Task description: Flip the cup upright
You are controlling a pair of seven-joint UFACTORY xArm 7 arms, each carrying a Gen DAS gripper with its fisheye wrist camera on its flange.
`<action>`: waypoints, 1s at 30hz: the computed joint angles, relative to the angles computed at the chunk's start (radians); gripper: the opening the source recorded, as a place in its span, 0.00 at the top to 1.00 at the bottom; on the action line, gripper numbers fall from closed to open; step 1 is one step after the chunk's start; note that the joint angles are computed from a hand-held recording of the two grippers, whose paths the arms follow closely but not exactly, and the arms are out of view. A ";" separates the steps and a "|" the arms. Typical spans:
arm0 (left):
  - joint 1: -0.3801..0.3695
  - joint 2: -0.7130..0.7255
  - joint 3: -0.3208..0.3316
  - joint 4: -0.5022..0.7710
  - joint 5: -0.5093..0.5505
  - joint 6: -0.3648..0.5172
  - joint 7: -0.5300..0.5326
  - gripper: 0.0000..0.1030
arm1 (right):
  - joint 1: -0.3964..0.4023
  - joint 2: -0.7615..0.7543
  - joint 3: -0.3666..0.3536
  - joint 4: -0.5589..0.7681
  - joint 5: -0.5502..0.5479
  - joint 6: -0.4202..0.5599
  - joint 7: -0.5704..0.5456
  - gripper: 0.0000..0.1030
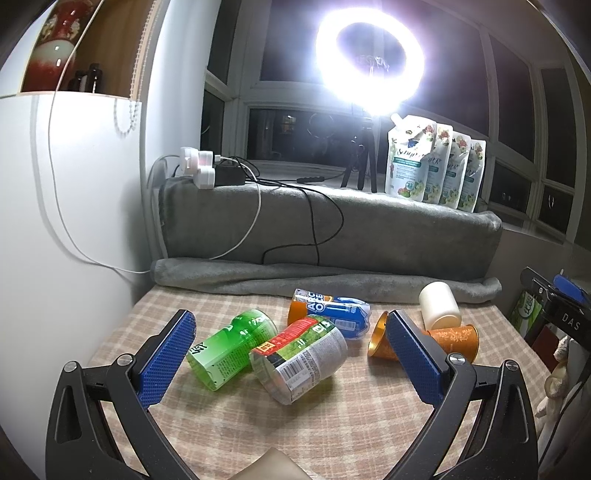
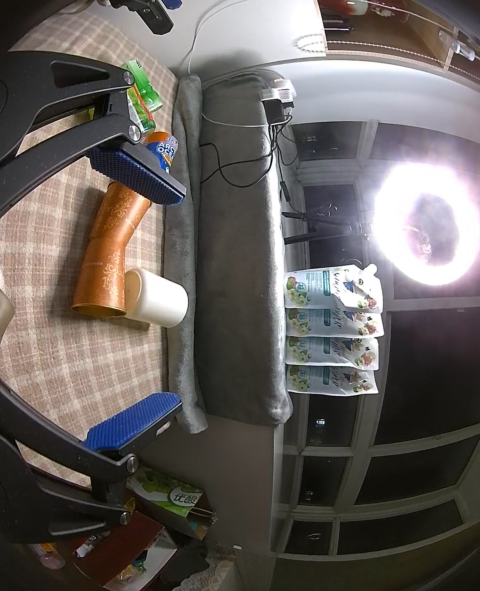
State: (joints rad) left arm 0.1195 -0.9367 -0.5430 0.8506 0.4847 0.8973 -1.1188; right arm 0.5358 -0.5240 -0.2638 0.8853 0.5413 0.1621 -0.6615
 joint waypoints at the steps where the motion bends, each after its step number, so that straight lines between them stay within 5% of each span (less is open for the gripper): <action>1: -0.001 0.001 0.001 0.000 0.000 0.000 0.000 0.01 | -0.001 0.001 0.000 0.000 -0.001 0.001 0.000 0.00; 10: -0.009 0.014 0.009 0.000 -0.003 -0.001 0.002 0.01 | 0.002 0.040 -0.002 0.022 0.013 0.032 -0.014 0.00; 16: -0.039 0.028 0.032 -0.010 -0.029 0.001 0.006 0.01 | -0.026 0.156 -0.019 0.160 0.077 0.209 -0.055 0.00; 30: -0.150 -0.001 0.106 -0.101 -0.161 0.003 -0.003 0.01 | -0.256 0.731 0.005 0.844 0.159 0.915 0.094 0.01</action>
